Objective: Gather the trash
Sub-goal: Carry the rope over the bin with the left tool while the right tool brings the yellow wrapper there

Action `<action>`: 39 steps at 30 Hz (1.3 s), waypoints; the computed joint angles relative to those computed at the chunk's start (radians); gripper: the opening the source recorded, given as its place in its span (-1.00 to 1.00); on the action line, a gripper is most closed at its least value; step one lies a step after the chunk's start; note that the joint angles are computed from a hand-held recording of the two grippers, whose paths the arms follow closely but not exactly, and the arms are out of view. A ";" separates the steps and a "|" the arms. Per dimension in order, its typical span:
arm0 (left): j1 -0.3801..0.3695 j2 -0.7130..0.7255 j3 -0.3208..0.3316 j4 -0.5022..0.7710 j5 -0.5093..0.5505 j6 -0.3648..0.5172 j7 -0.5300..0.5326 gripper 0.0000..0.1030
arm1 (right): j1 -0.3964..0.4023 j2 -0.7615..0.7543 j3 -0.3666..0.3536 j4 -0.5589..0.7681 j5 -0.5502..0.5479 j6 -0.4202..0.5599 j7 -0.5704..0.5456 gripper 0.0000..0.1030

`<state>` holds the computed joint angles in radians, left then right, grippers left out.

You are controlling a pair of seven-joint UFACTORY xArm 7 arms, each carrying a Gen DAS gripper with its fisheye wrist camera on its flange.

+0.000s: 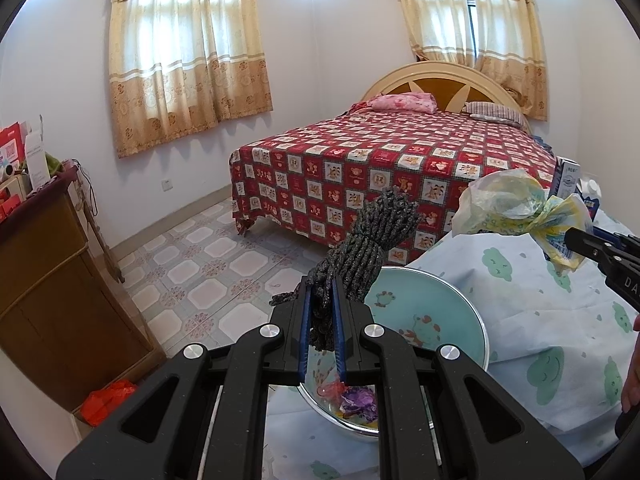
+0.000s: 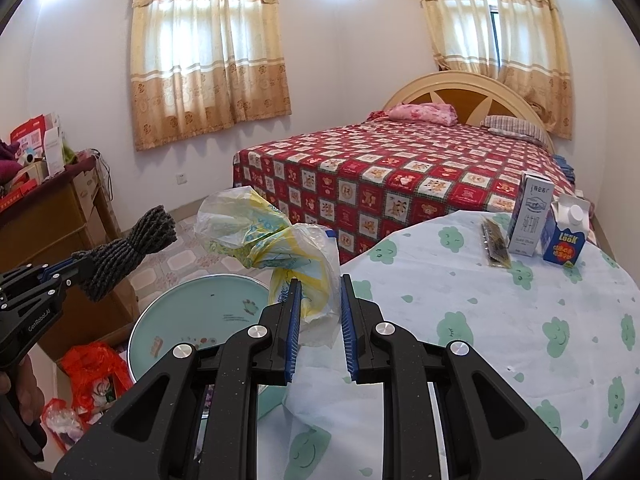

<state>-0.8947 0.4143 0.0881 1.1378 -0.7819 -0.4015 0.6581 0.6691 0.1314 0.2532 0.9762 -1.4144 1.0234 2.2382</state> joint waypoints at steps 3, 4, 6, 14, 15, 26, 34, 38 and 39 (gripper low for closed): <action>0.002 0.000 0.004 0.002 -0.001 0.003 -0.003 -0.81 | 0.000 0.008 -0.002 0.009 -0.003 -0.004 -0.007 -0.62; -0.001 0.003 0.008 0.007 -0.004 0.005 -0.001 -0.81 | 0.000 0.011 -0.002 0.013 -0.003 -0.005 -0.009 -0.62; 0.000 0.002 0.010 0.007 -0.004 0.008 -0.005 -0.81 | 0.001 0.019 -0.005 0.020 -0.006 -0.009 -0.013 -0.62; -0.018 0.016 0.044 0.026 -0.015 0.025 -0.011 -0.81 | 0.008 0.050 -0.020 0.055 -0.011 -0.025 -0.033 -0.62; -0.023 0.020 0.052 0.031 -0.019 0.027 -0.011 -0.81 | 0.008 0.055 -0.022 0.060 -0.012 -0.026 -0.036 -0.62; -0.057 0.044 0.107 0.048 0.007 0.051 -0.057 -0.81 | 0.019 0.099 -0.044 0.112 -0.013 -0.053 -0.072 -0.62; -0.082 0.060 0.150 0.058 0.041 0.070 -0.106 -0.81 | 0.029 0.129 -0.061 0.149 -0.012 -0.071 -0.101 -0.62; -0.092 0.075 0.176 0.068 0.062 0.084 -0.137 -0.81 | 0.034 0.149 -0.070 0.174 -0.010 -0.081 -0.119 -0.62; -0.098 0.079 0.187 0.070 0.067 0.088 -0.146 -0.81 | 0.035 0.154 -0.073 0.179 -0.009 -0.085 -0.122 -0.62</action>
<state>-0.9929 0.4930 0.2747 1.2081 -0.7151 -0.3134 0.5120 0.7039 0.2851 0.1803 1.1557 -1.4236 0.9381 2.1163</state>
